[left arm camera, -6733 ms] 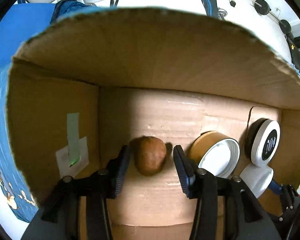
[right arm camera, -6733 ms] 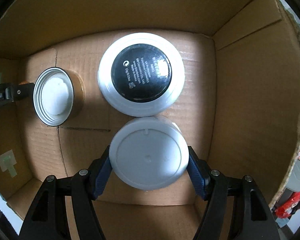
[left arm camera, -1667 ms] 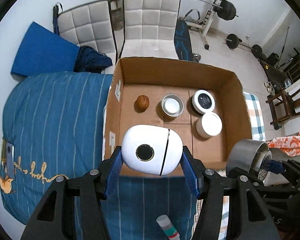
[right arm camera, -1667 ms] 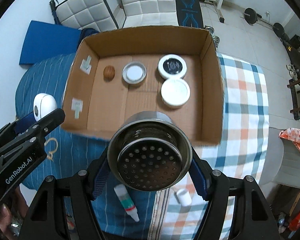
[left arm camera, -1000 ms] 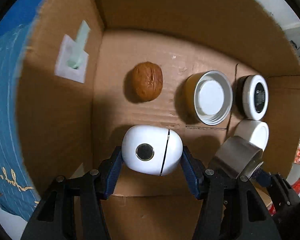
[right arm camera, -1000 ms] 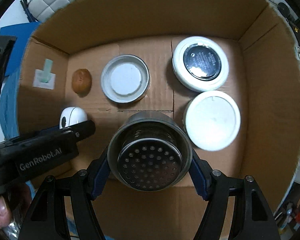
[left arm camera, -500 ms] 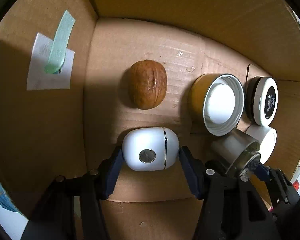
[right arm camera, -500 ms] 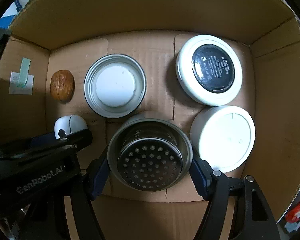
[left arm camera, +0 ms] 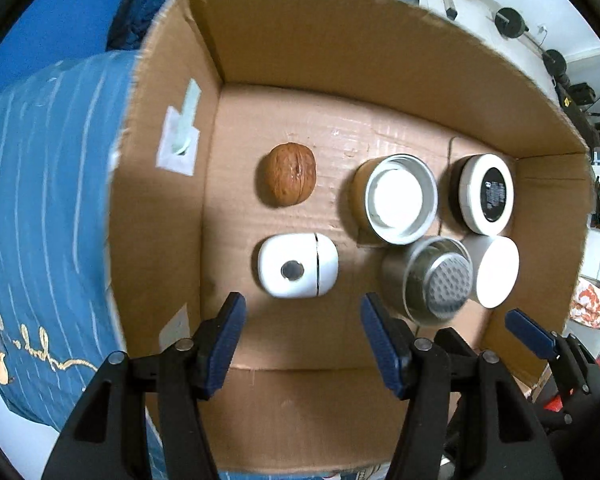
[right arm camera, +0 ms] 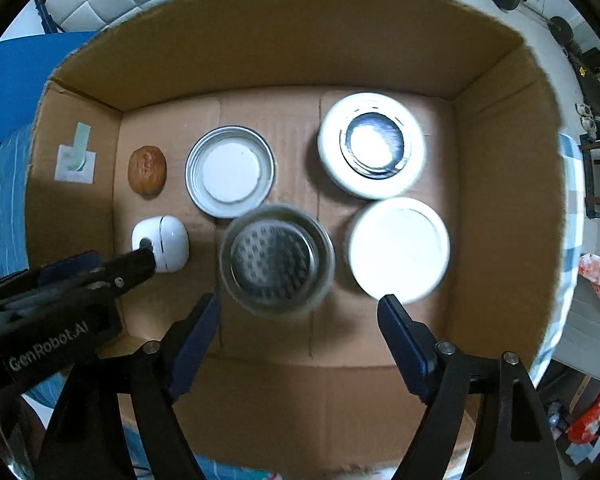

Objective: Organize rigid objects
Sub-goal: 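Open both tools to release the case and cup, then lift out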

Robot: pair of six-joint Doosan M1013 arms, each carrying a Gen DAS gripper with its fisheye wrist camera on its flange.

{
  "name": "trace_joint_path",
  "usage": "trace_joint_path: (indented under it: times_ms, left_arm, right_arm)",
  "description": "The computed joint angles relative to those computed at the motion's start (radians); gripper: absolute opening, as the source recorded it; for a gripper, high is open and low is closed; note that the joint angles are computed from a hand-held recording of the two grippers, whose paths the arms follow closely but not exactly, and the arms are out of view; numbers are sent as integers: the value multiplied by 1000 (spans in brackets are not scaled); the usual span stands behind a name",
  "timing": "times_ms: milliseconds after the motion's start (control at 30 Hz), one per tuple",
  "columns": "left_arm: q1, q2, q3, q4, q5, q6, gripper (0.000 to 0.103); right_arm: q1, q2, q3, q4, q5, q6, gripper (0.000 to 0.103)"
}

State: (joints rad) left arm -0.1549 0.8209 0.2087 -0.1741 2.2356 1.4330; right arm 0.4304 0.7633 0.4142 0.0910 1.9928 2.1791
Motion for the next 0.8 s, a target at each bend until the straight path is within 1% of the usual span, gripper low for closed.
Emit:
trace_joint_path:
  times_ms: [33, 67, 100, 167, 200, 233, 267, 300, 333, 367, 400, 433, 467, 500, 533, 667, 800]
  left_arm:
    - [-2, -15, 19, 3, -15, 2, 58]
    - [-4, -49, 69, 7, -47, 12, 60]
    - [-6, -68, 94, 14, -65, 21, 62]
    - [-9, -114, 155, 28, -117, 36, 62]
    - [-10, -140, 189, 35, -149, 39, 62]
    - [-4, -146, 191, 36, -161, 44, 67]
    - [-9, -151, 185, 33, -170, 32, 75]
    - [-10, -177, 216, 37, -205, 27, 89]
    - [-9, -189, 228, 41, -221, 27, 94]
    - [-11, -213, 255, 54, -255, 29, 96]
    - [-7, -228, 273, 65, -275, 39, 97]
    - [-9, -233, 275, 76, -291, 43, 98]
    - [-12, -252, 292, 89, -317, 49, 98]
    - [-14, -278, 329, 95, -345, 48, 98]
    - [-7, -298, 353, 90, -365, 53, 98]
    - [-7, -355, 418, 84, -433, 47, 98]
    - [-13, -414, 485, 120, -504, 63, 98]
  right_arm:
    - [2, -11, 12, -4, -3, 3, 83]
    - [4, -23, 29, -7, -14, 4, 83]
    - [7, -40, 49, -12, -26, 6, 83]
    - [9, -59, 70, -33, -30, -1, 83]
    - [3, -84, 107, -37, -53, -10, 83]
    - [-5, -93, 112, -41, -52, -19, 87]
    - [-8, -111, 133, -49, -61, -23, 89]
    - [-8, -128, 156, -50, -78, -24, 93]
    - [-9, -138, 165, -50, -88, -26, 99]
    - [-7, -147, 173, -53, -89, -29, 102]
    - [-6, -161, 184, -52, -95, -27, 103]
    - [-5, -179, 204, -50, -109, -25, 103]
    - [-5, -173, 184, -54, -99, -27, 103]
    - [-1, -183, 191, -62, -103, -28, 103]
    - [3, -194, 201, -66, -111, -27, 103]
    - [21, -233, 233, -106, -140, -22, 103]
    - [39, -281, 277, -148, -184, -21, 103]
